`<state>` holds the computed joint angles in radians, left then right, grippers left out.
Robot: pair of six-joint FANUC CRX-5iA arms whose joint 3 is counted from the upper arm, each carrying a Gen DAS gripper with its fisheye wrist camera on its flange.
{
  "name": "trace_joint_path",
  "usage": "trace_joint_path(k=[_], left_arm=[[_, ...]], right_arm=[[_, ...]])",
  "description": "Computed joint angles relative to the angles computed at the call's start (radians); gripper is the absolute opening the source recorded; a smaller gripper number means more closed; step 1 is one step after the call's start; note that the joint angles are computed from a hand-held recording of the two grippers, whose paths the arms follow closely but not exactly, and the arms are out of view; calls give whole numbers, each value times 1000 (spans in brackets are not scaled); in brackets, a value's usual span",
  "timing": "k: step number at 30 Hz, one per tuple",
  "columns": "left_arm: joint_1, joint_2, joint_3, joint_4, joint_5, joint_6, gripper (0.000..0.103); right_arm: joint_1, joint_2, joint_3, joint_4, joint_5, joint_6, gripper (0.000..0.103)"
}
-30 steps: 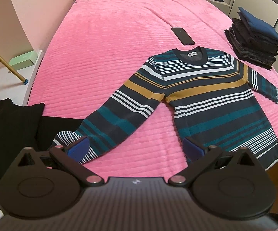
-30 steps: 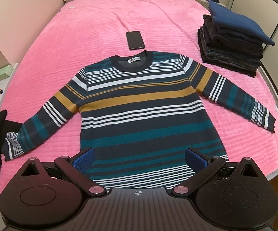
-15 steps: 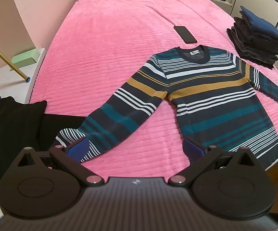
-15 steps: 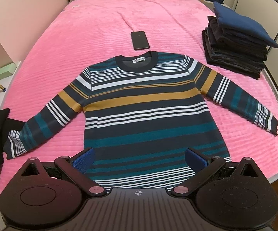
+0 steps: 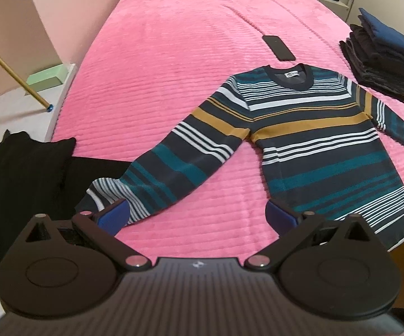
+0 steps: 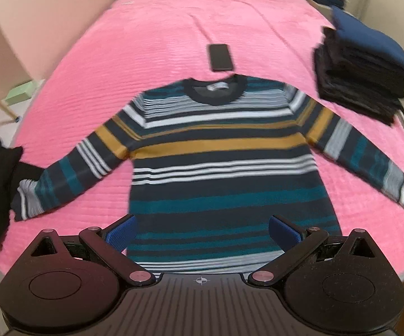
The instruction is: Fold clothes
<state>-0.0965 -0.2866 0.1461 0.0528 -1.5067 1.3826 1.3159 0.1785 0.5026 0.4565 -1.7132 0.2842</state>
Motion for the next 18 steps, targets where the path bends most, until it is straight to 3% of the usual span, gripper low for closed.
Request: trace_joint_path(k=[8, 12, 13, 14, 16, 18], left_arm=[[53, -91, -20, -117, -68, 15, 101], [179, -169, -82, -117, -84, -73, 101], [227, -187, -106, -100, -79, -111, 101], [277, -202, -135, -79, -66, -160, 101], [376, -228, -189, -38, -40, -260, 101], [466, -247, -240, 5, -9, -375, 101]], right_arm=[[-1, 58, -10, -18, 305, 378, 102], [15, 166, 77, -56, 400, 646, 102], [20, 186, 87, -62, 428, 689, 99], [23, 217, 116, -76, 444, 736, 85], [23, 299, 203, -112, 458, 829, 70], [22, 397, 314, -149, 459, 910, 70]])
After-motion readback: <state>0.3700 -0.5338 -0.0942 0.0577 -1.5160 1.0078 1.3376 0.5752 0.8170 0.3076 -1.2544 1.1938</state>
